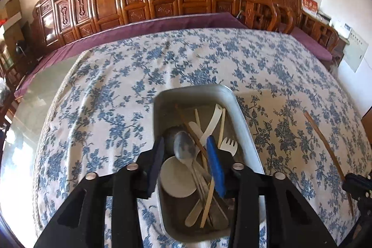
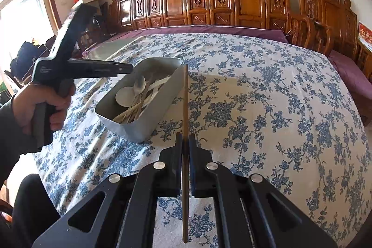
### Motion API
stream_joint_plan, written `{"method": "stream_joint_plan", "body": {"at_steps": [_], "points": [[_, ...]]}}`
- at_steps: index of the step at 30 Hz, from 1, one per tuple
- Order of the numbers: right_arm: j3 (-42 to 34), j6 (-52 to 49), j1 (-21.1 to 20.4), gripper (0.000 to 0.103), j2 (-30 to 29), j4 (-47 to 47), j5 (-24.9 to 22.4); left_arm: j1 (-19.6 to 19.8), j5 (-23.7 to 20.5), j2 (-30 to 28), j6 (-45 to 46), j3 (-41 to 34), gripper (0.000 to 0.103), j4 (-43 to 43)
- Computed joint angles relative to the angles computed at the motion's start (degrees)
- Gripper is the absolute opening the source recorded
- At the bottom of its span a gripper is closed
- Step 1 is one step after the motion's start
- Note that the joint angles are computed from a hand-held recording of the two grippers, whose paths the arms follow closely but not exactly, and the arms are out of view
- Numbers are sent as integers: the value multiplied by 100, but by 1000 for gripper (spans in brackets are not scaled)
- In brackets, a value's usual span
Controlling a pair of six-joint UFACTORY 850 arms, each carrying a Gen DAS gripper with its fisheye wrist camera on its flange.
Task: Organize utensils
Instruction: 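Lower the metal spoon into the grey tray and open the left tool, then carry the wooden chopstick into the grey tray and open the right tool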
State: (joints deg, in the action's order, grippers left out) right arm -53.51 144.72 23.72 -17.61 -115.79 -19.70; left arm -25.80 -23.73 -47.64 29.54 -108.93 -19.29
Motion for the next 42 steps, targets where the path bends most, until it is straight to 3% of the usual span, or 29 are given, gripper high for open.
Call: {"method": "stream_joint_plan", "body": {"at_steps": [4,9,11,13,17,25,36,38,42], "points": [[-192,-403,39,7,-40,370,47,170,97,341,669,400,45,-689],[-646,-917,51,7,-239,801,198,399,215,721,1534,838,61,-1530],[-881,-1202,48,7,-383,1036,260,494,238,830,1905,964,78,-1927],[-1134,-1453,34,7,-549,1241,331,590,269,915,2194,1085,88,-2289],[-1669,-2118,-22,6,-926,1844,494,760,128,976,2288,1216,89,-2463],[-2635,-4294,-164,6,-1649,4057,802,884,151,1030,2342,1518,89,-2226],[-3787,-8452,-396,6,-2512,8931,950,941,73,912,2498,1452,89,-2352],[-3929,-8725,-403,6,-2629,9299,879,930,68,903,2524,1444,89,-2370],[-4173,-8580,-377,6,-2806,9104,591,925,50,906,2615,1445,89,-2447]]}}
